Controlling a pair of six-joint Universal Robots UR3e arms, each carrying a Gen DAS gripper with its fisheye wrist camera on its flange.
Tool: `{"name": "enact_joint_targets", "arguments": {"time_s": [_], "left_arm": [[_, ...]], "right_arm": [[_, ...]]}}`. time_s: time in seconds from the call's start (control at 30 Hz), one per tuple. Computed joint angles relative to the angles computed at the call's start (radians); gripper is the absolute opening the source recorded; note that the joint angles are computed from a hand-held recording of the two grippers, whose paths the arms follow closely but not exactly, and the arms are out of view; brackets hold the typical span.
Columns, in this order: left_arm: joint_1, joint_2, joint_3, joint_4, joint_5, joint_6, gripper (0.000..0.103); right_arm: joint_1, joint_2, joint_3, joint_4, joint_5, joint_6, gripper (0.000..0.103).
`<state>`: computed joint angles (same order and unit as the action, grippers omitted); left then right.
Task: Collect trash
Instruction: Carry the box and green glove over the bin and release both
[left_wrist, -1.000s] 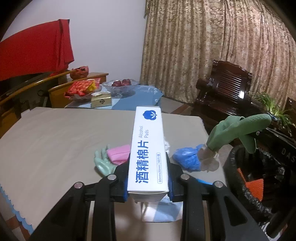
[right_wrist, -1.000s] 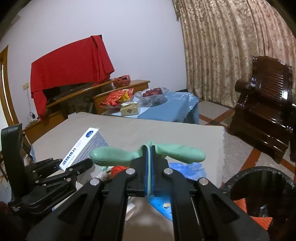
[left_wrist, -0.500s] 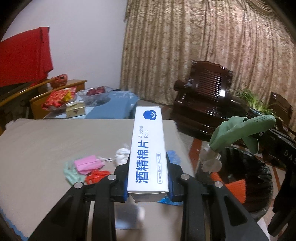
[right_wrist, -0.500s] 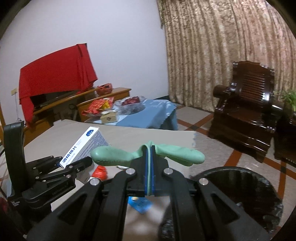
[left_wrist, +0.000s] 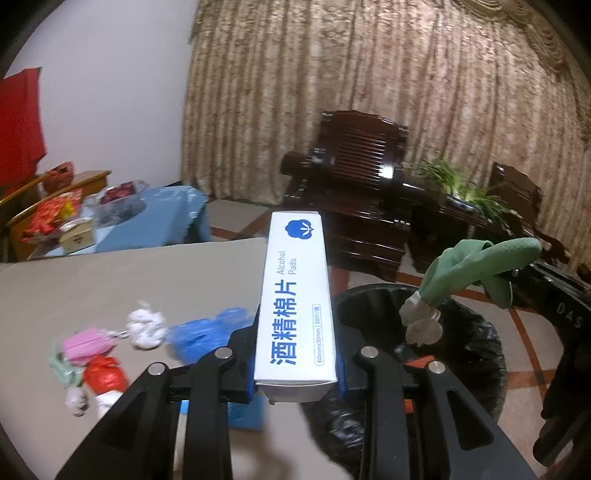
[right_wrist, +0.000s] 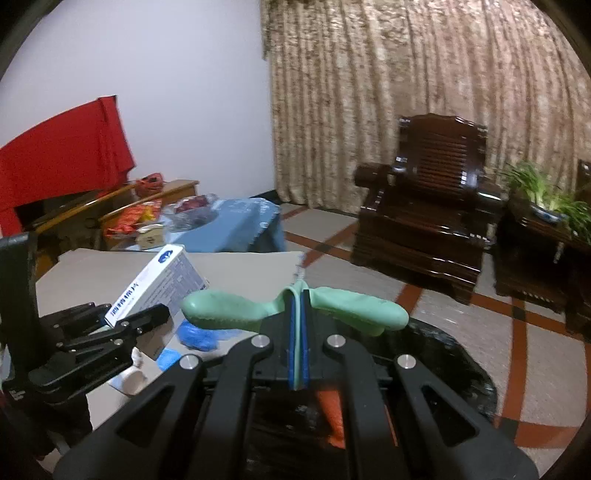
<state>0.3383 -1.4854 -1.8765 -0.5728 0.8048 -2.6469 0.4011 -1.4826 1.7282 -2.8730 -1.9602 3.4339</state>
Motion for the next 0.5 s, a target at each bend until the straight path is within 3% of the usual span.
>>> {"name": "enact_joint_targets", "arguments": {"time_s": [0.5], "left_arm": [[-0.298,-0.219,0.161,0.074,0.082,-0.08,0.03]], "right_arm": [[-0.201,-0.174,0.333,-0.074,0.054,-0.005,0.002]]}}
